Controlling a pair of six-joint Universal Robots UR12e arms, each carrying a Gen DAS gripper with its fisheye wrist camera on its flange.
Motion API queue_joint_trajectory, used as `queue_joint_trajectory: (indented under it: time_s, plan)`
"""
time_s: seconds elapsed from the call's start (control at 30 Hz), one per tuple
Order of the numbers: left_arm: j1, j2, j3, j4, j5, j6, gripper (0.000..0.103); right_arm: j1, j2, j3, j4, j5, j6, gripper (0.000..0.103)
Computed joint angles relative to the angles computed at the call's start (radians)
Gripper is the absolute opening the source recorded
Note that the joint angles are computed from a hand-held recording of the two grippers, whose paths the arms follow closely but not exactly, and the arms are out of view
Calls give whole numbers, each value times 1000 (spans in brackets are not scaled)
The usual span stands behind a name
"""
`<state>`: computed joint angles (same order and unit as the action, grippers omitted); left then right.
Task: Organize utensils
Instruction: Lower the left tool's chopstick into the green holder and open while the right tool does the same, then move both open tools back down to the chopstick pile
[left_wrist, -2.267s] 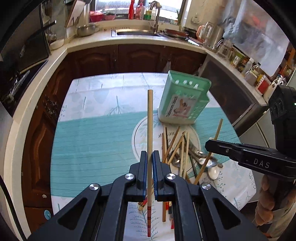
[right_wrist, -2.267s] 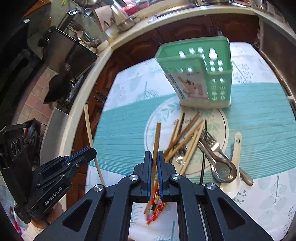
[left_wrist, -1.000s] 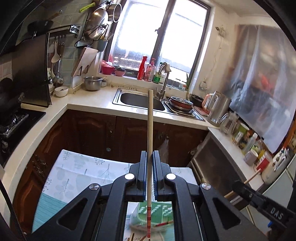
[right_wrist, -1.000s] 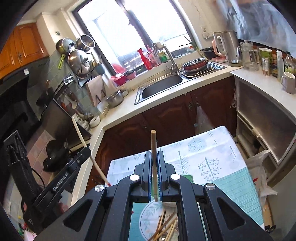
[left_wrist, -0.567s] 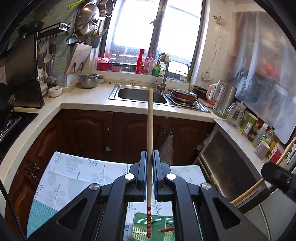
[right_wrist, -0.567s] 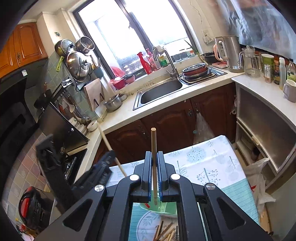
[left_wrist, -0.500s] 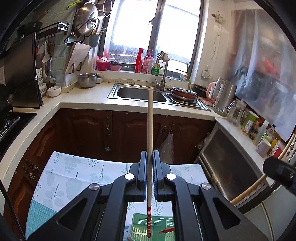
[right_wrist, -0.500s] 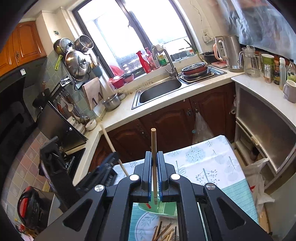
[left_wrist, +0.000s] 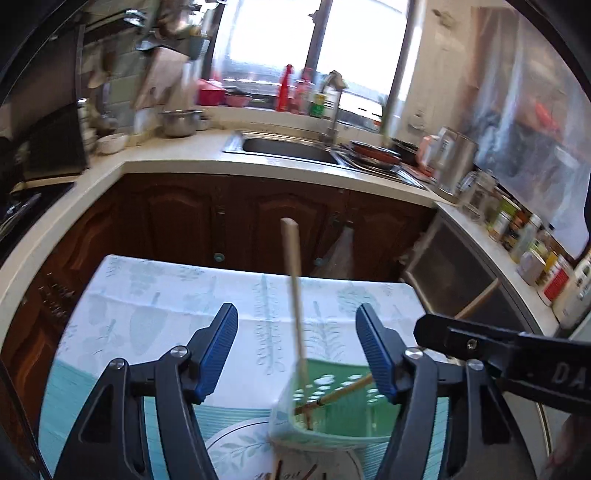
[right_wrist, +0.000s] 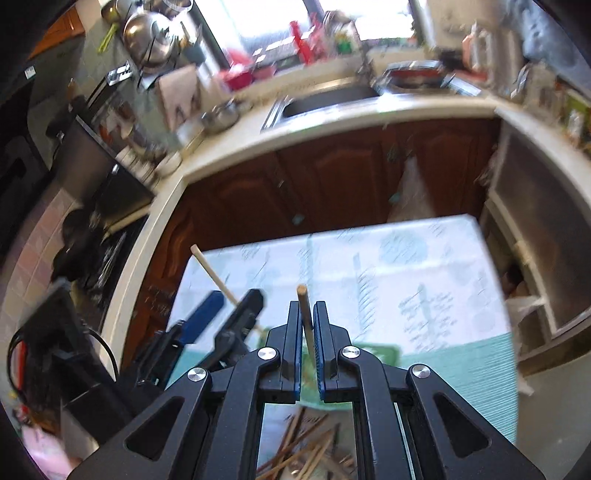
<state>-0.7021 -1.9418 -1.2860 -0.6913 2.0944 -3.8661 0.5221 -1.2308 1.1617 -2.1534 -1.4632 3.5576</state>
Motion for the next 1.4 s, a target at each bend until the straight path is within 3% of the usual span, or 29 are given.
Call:
queue_joint_trajectory:
  time_s: [0.07, 0.13, 0.17, 0.23, 0.3, 0.4, 0.5, 0.77, 0.9, 1.03, 1.13, 1.2, 1.4]
  plan:
    - [10, 27, -31, 9, -45, -14, 68, 4, 7, 13, -21, 17, 11, 11]
    - [24, 57, -55, -14, -115, -44, 70, 12, 6, 24, -32, 7, 9, 24]
    - [30, 70, -62, -29, -144, -58, 70, 15, 3, 29, -42, -2, 9, 37]
    - [41, 97, -72, -70, -206, -71, 70, 29, 1, 32, -68, -35, 4, 43]
    - [43, 114, -66, -123, -229, -64, 70, 37, -4, 20, -53, -48, -10, 43]
    - [26, 134, -43, -186, -187, -35, 70, 50, -8, -14, -10, -86, -30, 43]
    - [10, 155, -38, -182, -166, -9, 70, 65, -13, -47, 6, -122, -49, 43]
    - [-40, 195, -34, -221, -83, 15, 76, 89, -51, -70, 12, -110, -31, 43]
    - [-63, 198, -33, -298, -61, 25, 76, 80, -122, 33, -9, -49, -16, 43]
    - [-77, 210, -73, -278, -43, 31, 77, 78, -190, 166, -52, -28, -22, 43]
    - [-74, 218, -108, -249, -67, 15, 77, 80, -211, 240, -70, -59, -15, 43]
    - [-65, 222, -127, -244, -99, -9, 77, 78, -214, 269, -76, -87, -6, 38]
    - [-47, 228, -166, -250, -157, -54, 77, 74, -179, 285, -134, -174, 27, 27]
